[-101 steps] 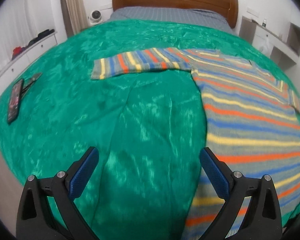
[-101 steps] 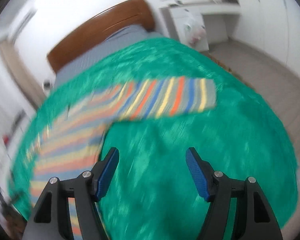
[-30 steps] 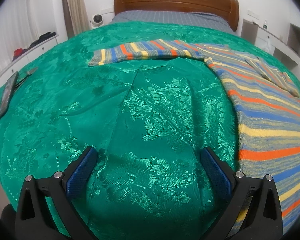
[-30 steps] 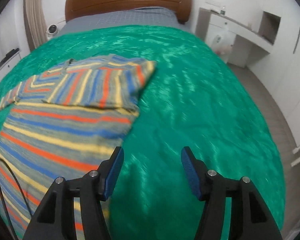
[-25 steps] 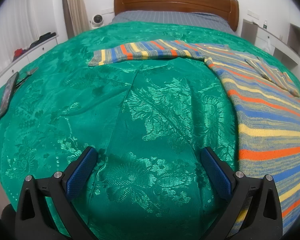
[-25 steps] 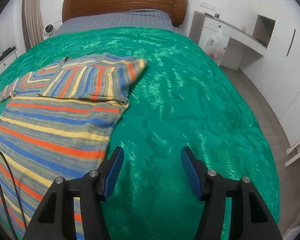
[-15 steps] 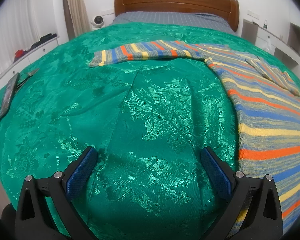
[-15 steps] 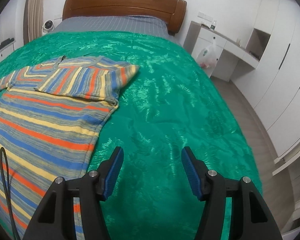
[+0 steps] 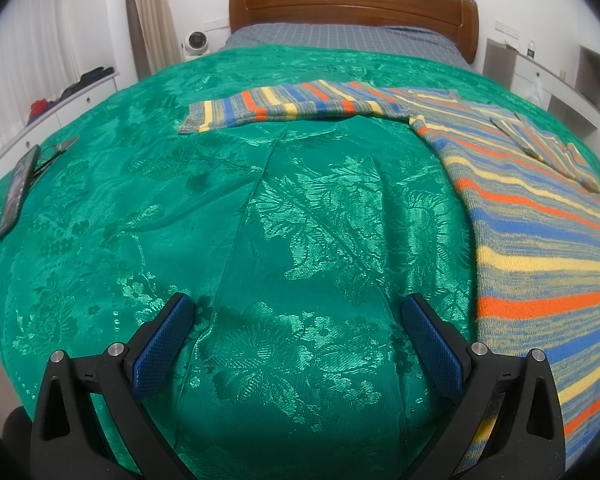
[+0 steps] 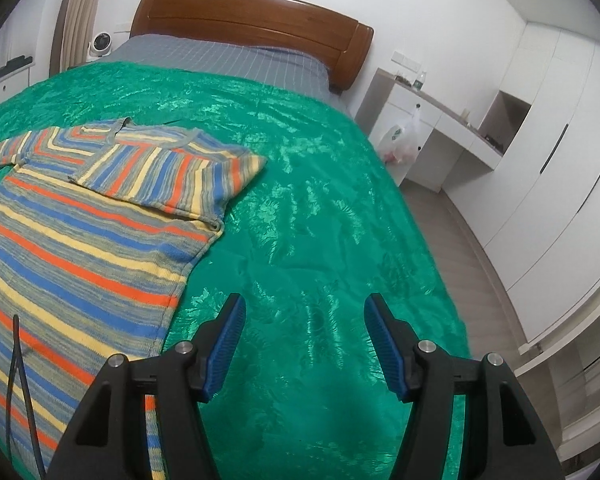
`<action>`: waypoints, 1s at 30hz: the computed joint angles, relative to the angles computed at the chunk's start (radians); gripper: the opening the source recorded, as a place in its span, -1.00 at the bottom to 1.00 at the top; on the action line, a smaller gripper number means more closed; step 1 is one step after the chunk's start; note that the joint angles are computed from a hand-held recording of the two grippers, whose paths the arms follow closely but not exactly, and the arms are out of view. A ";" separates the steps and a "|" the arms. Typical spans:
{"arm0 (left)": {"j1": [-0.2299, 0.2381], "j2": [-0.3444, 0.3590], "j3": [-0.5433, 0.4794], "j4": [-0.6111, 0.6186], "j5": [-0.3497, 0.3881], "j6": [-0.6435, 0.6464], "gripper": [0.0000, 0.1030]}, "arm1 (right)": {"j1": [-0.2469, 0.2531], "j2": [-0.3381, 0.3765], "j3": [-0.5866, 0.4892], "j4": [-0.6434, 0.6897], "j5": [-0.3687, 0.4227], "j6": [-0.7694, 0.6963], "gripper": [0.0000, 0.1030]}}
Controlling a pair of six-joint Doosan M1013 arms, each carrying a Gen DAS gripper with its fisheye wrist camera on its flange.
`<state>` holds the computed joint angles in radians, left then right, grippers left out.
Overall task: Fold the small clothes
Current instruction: 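Grasp the other sleeve cuff with the left gripper and lift it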
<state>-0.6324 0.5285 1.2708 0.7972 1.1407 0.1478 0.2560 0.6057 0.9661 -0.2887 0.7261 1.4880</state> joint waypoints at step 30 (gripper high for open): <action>0.302 0.024 -0.163 -0.381 -0.044 0.166 0.89 | -0.032 -0.017 0.158 0.245 -0.050 -0.045 0.44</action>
